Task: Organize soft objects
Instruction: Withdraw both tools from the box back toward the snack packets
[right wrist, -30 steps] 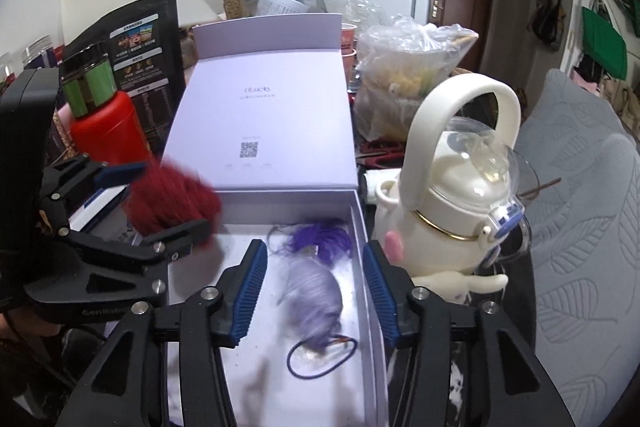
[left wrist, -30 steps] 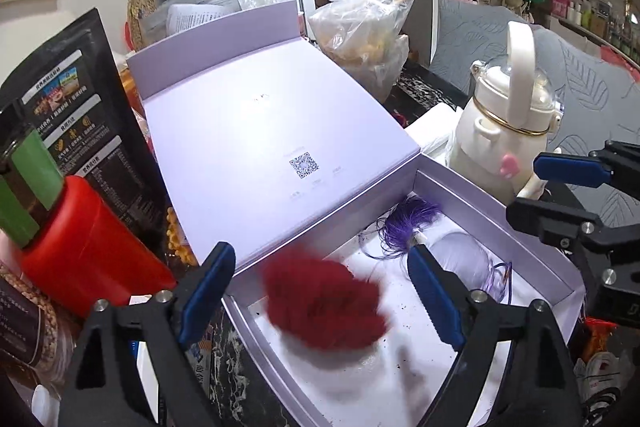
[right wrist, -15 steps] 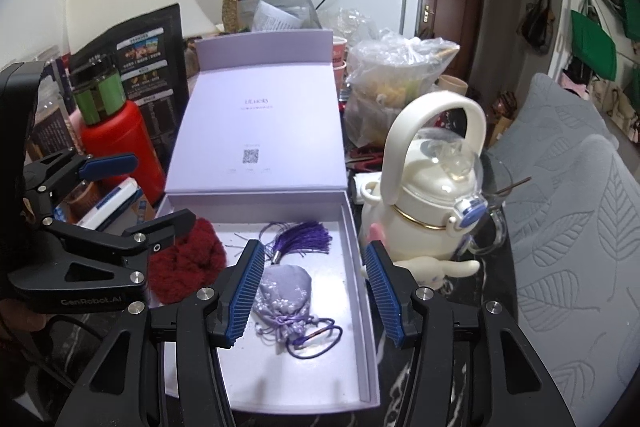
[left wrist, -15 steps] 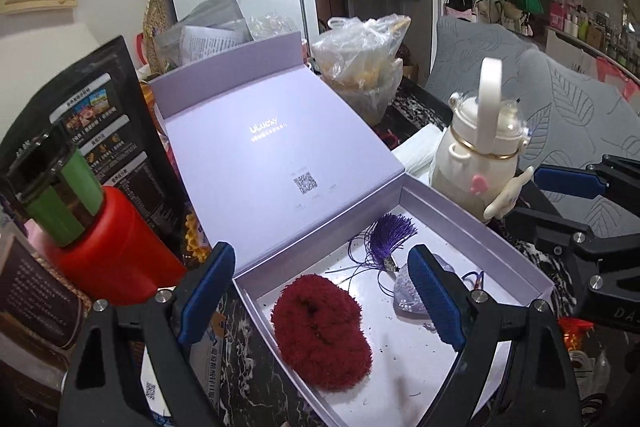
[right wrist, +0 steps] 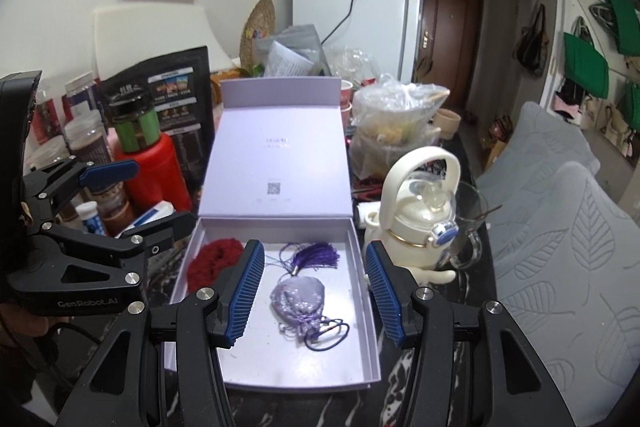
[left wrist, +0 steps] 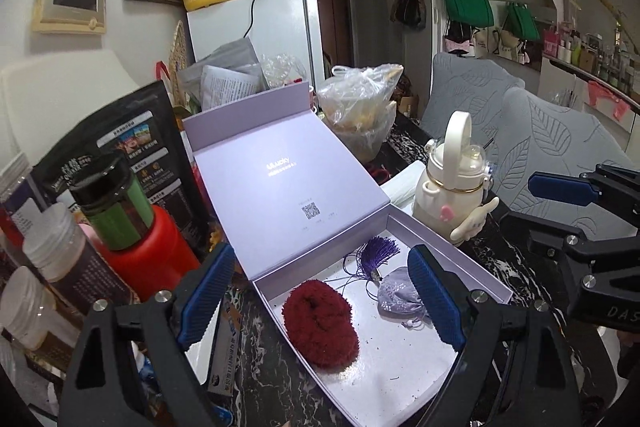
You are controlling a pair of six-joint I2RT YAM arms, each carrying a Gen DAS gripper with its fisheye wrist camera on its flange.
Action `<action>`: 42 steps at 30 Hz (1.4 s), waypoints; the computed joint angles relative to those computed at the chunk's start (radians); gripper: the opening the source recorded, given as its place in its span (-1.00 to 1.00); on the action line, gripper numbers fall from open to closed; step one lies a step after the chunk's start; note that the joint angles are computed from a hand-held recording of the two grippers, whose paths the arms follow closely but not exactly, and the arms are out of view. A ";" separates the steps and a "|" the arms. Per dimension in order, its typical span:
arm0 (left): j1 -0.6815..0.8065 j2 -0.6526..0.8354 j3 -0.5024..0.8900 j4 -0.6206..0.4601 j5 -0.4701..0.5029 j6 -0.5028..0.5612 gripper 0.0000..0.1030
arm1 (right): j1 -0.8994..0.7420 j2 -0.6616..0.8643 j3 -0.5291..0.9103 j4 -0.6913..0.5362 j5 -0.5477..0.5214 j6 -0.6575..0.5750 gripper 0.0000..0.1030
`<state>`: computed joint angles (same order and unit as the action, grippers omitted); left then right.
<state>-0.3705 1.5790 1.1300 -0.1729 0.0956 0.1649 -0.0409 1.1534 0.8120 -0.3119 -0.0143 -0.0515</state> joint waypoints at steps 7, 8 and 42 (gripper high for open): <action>0.014 -0.132 -0.066 -0.027 0.017 -0.003 0.73 | 0.042 -0.116 -0.013 -0.074 0.026 0.020 0.02; 0.014 -0.149 -0.074 -0.032 0.016 -0.002 0.73 | 0.049 -0.131 -0.014 -0.085 0.032 0.023 0.02; 0.030 -0.764 -0.352 -0.295 0.087 0.012 0.74 | 0.829 -0.624 -0.016 -0.651 0.713 0.473 0.67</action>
<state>-0.3406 0.8149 0.7776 -0.4681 0.1827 0.1764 0.7884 0.5289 0.7956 -0.9633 0.6982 0.4219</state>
